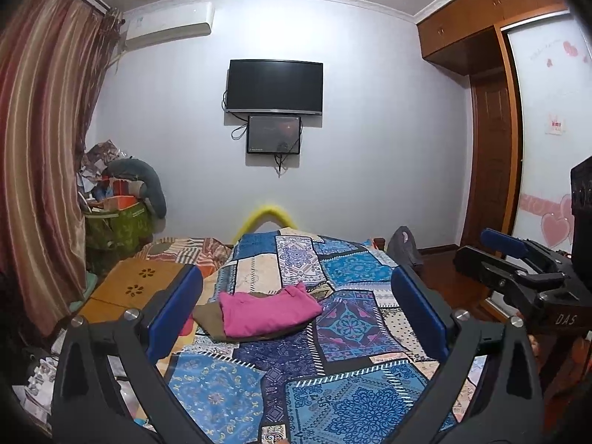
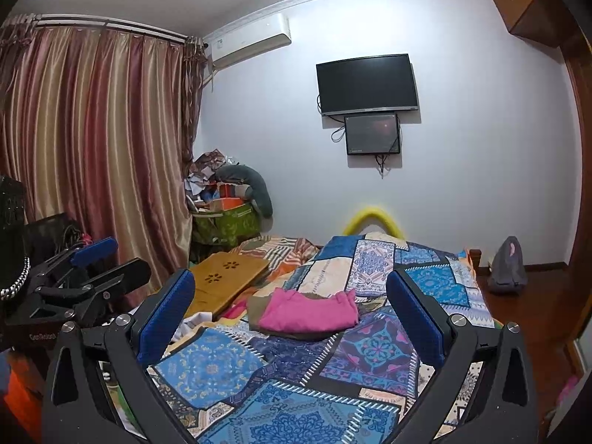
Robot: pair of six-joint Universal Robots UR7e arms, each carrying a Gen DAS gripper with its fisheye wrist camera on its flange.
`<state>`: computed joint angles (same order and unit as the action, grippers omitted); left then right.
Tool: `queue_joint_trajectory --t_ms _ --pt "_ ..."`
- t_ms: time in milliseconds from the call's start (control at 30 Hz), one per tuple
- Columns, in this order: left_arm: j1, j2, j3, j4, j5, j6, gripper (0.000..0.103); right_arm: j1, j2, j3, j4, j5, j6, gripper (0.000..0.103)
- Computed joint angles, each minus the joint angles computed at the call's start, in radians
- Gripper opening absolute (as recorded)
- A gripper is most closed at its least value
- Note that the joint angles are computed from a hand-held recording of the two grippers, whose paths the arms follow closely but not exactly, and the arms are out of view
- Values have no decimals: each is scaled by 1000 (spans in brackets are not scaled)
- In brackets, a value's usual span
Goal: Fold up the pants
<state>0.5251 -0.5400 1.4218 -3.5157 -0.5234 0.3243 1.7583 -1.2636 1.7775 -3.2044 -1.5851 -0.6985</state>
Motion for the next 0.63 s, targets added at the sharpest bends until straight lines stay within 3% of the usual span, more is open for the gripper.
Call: queue_joint_trajectory --t_ms 633 --pt "3 -17 12 38 -9 -58 103 -6 -10 10 -6 -2 -2 103"
